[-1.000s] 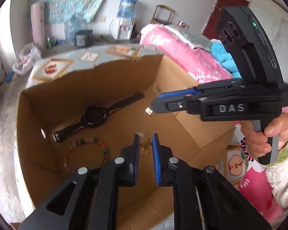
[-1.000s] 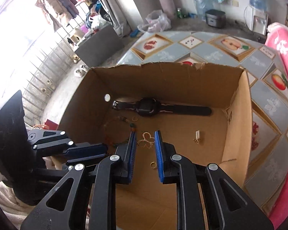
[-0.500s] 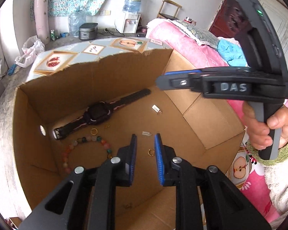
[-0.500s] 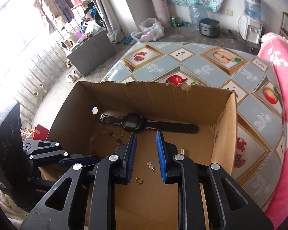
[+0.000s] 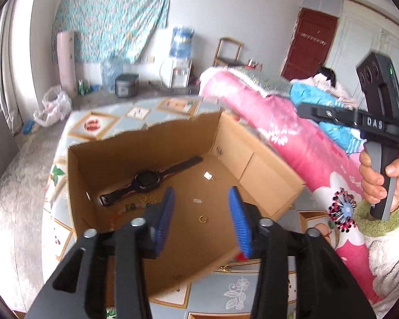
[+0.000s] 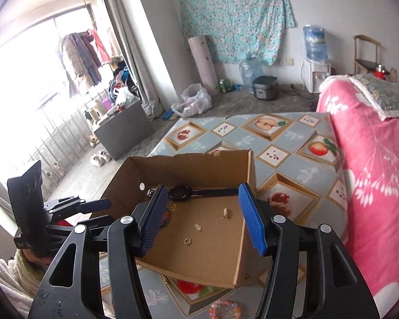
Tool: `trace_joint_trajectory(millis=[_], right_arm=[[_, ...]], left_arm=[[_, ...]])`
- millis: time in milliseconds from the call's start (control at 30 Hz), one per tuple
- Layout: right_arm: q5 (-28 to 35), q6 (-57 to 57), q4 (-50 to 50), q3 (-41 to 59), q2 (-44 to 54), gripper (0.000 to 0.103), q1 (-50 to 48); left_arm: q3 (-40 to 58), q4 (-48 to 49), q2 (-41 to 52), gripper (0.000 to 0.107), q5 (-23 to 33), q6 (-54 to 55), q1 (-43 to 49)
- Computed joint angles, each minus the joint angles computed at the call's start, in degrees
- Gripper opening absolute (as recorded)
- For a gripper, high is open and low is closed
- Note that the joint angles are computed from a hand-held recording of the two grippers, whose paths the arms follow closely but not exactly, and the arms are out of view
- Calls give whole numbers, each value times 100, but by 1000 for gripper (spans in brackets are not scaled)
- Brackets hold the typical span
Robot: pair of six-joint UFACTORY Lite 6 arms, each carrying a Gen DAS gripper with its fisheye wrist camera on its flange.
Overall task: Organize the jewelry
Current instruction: 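Withdraw both tools from the box toward the peach bead bracelet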
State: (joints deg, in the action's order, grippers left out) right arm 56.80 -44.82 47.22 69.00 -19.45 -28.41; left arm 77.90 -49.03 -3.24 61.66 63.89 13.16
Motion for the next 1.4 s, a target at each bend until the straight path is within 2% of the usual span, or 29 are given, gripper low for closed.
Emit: trace_joint_trajectory(millis=[67,200,267,400,467,533,600,667,767,833,900,1067,1400], right_arm=[[366,-350,334,-422,-492,57,-670],[1386,-1088,862,-1398,-1306,58,-2244],[1756,-1369,900,-1893,-1685,58,-2932],[2367,-1788,681,-2733,-2099,59,-4005],[2568,-1848,551,-3054,-2155,59,-4252],[2587,-1814,408,-3361,-2278,59,-4246],[2572,-1680,331,-3588,-2370,59,-4055],[2535,-1481,195,-3826,-2598,59,-3796],[1564,-562,-372,-4191,-3294,59,-2526],[947,165,-792,-4347,-3590,59,-1556],[703,568,-1054,-4483,-3792,59,-1018],[-44,1553,-1722,-4693,-3840,59,253],[-958,2556,-2380,-4771,-3202,59,1540]], left_arm=[[-260,-258,-380,56,268,340,335],[-787,-512,-1059,67,833,848,942],[-1065,-561,-1367,76,1239,1129,1280],[-1753,-402,-1962,83,1954,1599,1712],[-2141,-179,-2277,86,2066,1687,1664],[-2665,71,-2671,87,1839,1621,1413],[-3062,314,-2894,87,1368,1255,940],[-3419,641,-3019,87,609,758,357],[-3812,1462,-2955,87,-804,-434,-689],[-3912,1825,-2646,87,-1325,-972,-978],[-3914,2280,-2364,87,-1708,-1621,-1238],[-4010,2992,-1991,87,-2300,-2631,-1587],[-4117,3473,-1805,90,-2709,-3367,-1933]])
